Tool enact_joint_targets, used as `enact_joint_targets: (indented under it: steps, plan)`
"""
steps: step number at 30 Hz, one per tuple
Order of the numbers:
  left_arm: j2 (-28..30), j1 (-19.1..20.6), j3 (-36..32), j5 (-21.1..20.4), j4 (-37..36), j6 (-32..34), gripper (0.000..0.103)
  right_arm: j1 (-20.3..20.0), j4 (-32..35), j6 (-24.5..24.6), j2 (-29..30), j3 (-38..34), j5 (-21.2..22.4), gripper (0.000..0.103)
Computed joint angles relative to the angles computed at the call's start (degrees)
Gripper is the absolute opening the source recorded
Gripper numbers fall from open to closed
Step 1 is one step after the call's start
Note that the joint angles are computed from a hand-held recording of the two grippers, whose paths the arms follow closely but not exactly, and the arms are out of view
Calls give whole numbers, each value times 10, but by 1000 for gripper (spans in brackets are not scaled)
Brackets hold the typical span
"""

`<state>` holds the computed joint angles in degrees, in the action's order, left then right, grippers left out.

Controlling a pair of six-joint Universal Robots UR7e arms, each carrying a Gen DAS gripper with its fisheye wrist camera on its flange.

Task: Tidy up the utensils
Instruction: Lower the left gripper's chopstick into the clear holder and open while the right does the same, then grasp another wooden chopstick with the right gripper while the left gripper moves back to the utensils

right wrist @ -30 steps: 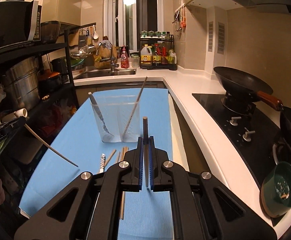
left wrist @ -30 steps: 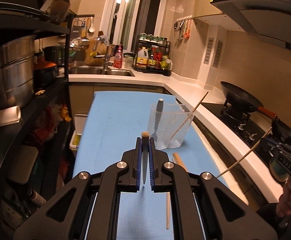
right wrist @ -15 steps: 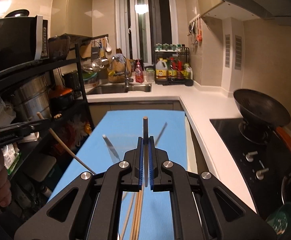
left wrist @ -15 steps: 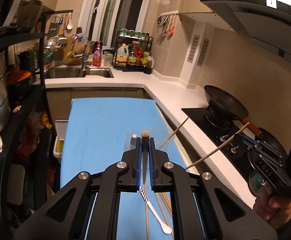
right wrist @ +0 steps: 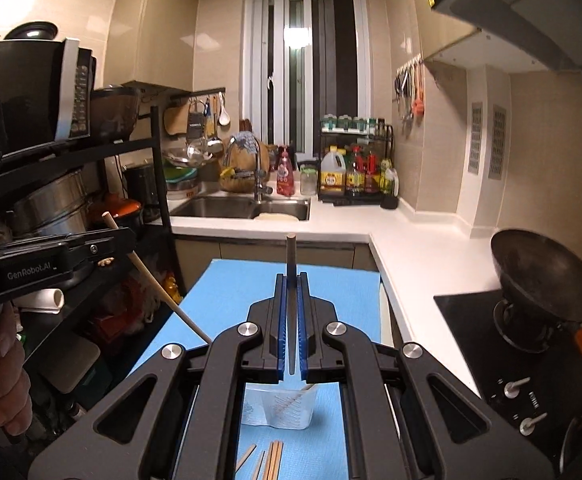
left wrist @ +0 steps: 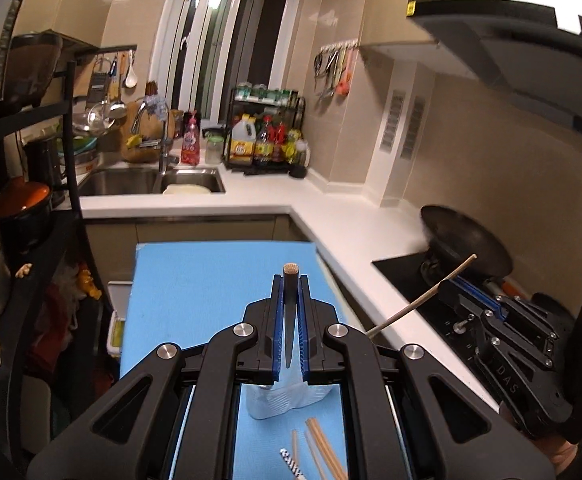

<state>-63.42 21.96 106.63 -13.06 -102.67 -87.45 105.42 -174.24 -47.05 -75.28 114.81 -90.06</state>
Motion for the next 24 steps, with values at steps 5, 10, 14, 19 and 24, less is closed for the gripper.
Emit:
enact_joint_targets:
  steps: [5, 10, 14, 19, 24]
  plan:
    - [20, 39, 14, -52, -113, 94, 7, -16, 24, 5, 35, -11, -28, 8]
    - [22, 25, 29, -31, -109, 89, 50, -27, 8, 0, 20, 6, -26, 27]
    - [13, -4, 30, -8, 8, -16, 50, -36, 6, -4, -21, 35, -3, 27]
    - [18, -42, 23, -19, 196, -207, 37, -60, -3, -33, -92, 98, 33, 27]
    - [56, -82, 31, -61, 332, -380, 24, -112, -26, -73, -168, 182, 78, 27]
